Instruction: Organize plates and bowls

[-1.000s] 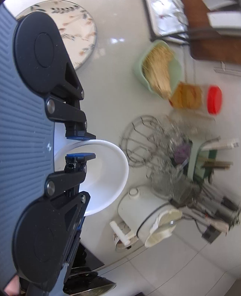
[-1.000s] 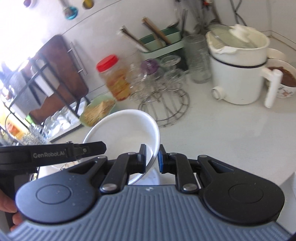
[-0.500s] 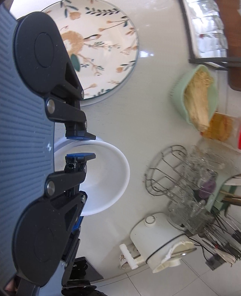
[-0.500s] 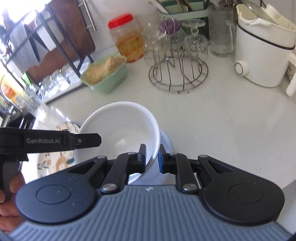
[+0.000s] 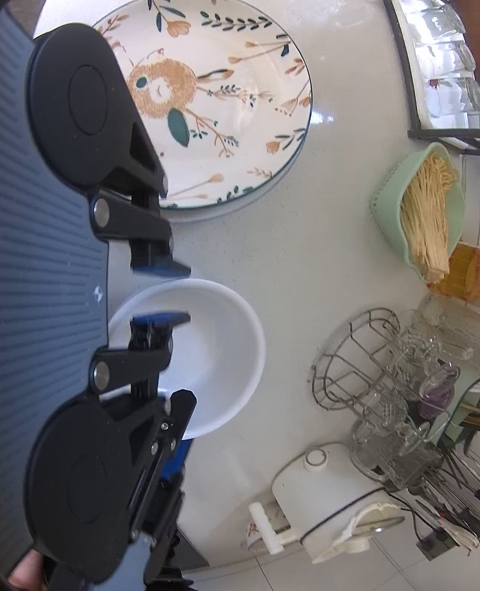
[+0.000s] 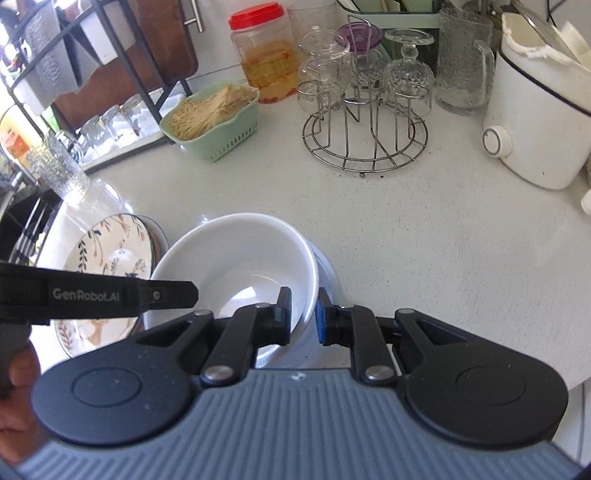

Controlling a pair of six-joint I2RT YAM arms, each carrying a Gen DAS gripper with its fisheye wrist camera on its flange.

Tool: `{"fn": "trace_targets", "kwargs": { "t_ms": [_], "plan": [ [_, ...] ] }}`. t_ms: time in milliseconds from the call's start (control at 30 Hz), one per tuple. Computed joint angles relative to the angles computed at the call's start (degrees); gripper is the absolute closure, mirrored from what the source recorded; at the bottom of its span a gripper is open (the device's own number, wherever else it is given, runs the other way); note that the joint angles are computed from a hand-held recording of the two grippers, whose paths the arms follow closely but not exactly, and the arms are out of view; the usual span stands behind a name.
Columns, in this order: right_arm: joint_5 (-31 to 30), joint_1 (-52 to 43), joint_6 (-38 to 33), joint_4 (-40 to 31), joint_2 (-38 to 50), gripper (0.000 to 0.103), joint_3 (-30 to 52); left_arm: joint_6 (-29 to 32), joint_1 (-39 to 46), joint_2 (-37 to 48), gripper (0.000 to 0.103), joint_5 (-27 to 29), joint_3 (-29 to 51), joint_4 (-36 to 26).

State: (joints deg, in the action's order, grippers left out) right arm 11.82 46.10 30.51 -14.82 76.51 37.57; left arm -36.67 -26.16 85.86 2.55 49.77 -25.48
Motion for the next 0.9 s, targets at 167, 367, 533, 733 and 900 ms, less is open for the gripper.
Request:
{"fn": "trace_targets", "kwargs": {
  "t_ms": [167, 367, 533, 733, 900],
  "plan": [
    [-0.75, -0.88, -1.5, 0.28, -0.8, 0.062, -0.45, -1.64, 0.41, -1.1, 0.045, -1.41, -0.83, -0.41],
    [-0.94, -2.94, -2.6, 0.56, -0.89, 0.062, -0.34, -1.31, 1.01, -0.84, 0.046, -0.23, -1.43, 0.58],
    [-5.53, -7.07, -2.74, 1.1, 1.06, 0.063, -0.11, -1.46, 0.71, 0.7, 0.046, 1.25, -1.15, 1.7],
    [-11.85, -10.61, -1.69, 1.69, 3.52, 0.062, -0.23, -3.26, 0.12, 4.3, 0.047, 3.09, 0.46, 2.87],
    [-15.11, -11.19, -2.21, 2.64, 5.38, 0.063, 0.02, -5.11, -1.24, 7.59, 0.047, 2.89, 1.81, 4.19]
  ]
}}
